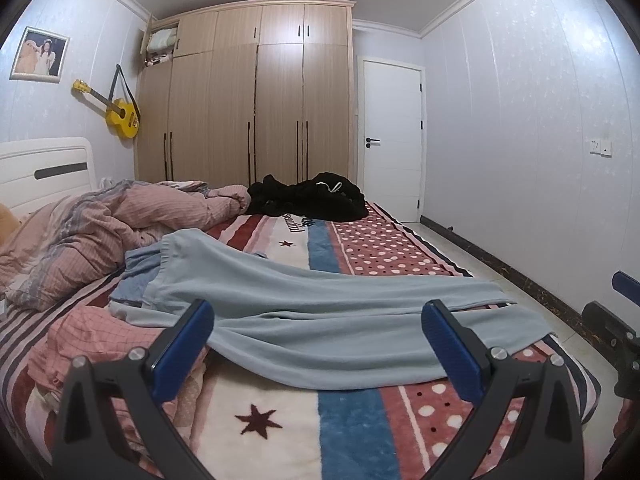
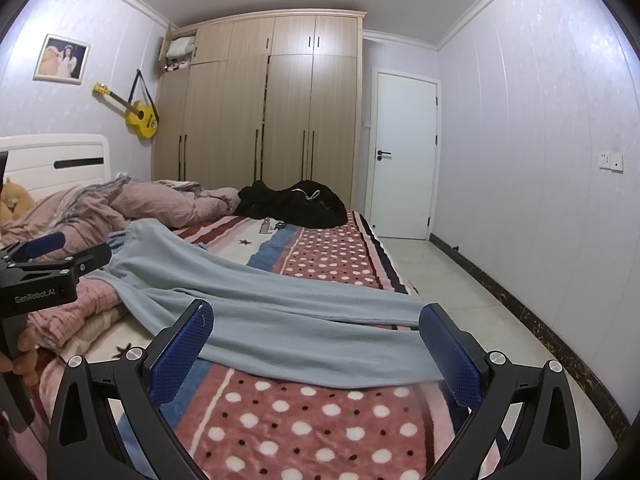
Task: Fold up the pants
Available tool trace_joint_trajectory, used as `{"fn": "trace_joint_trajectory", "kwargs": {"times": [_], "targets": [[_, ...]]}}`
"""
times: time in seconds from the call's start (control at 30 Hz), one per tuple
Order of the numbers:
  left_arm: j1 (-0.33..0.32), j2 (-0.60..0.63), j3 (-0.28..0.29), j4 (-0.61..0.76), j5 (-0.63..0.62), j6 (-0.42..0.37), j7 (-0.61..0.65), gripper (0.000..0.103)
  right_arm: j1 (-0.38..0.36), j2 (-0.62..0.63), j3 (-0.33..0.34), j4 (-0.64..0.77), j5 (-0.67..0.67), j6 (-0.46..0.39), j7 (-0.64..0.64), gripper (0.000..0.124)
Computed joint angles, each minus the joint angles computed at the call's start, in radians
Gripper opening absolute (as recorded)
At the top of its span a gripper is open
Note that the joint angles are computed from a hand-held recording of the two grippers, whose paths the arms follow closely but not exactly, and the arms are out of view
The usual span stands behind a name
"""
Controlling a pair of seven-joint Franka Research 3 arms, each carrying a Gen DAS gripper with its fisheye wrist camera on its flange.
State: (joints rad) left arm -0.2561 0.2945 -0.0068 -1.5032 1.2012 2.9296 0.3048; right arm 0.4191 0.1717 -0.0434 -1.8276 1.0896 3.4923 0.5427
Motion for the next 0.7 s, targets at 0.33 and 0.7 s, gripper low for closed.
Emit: {"fn": "trace_joint_trajectory", "kwargs": {"times": [0.33,0.7], "targets": [[0.004,0.001,-0.001,-0.001,-0.015,0.01,0.006,0.102,0.003,0.002,-0.003,0.006,0.015,-0.002,-0.015,0.103],[0.003,-0.002,0.001,-0.005,-0.024,0.014,0.009,0.102,-0.005,-0.003,0.002,-0.008,-0.015,-0.001,0.017,0.103]]}}
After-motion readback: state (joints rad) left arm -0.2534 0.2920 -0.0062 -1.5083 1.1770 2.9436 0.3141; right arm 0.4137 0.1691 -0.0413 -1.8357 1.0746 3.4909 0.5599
